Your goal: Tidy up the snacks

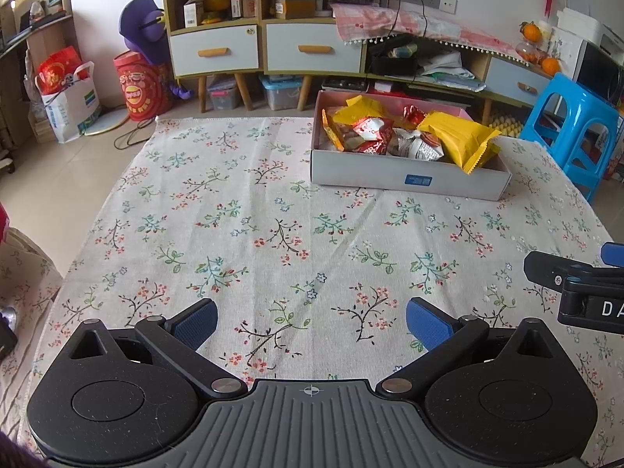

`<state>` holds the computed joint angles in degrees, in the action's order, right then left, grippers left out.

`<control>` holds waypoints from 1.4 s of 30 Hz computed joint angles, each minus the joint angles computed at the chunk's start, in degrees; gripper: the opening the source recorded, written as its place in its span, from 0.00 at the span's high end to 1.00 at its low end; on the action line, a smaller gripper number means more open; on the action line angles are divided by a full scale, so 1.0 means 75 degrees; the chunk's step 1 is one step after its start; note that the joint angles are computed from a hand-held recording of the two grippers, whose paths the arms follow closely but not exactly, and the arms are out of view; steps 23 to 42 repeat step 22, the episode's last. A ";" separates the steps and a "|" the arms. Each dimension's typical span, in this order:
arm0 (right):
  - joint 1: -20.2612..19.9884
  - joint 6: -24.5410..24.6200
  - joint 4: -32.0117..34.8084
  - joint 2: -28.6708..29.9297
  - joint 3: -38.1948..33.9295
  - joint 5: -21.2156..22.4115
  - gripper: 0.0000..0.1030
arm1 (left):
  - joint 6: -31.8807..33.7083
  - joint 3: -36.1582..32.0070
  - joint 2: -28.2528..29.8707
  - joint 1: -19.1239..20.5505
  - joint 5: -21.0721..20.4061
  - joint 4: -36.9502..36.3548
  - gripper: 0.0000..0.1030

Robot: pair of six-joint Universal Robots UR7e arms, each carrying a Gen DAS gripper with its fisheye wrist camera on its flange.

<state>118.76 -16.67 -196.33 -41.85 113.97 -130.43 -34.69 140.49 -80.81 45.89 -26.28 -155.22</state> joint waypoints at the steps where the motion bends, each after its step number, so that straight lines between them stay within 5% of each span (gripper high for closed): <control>1: 0.0001 0.0005 0.0000 0.0000 0.0001 -0.0003 0.08 | -0.0013 -0.0001 -0.0003 -0.0002 0.0001 0.0013 0.00; 42: 0.0002 0.0006 0.0012 -0.0003 -0.0004 -0.0002 0.08 | 0.0293 0.0040 0.0048 0.0044 -0.0147 -0.0259 0.00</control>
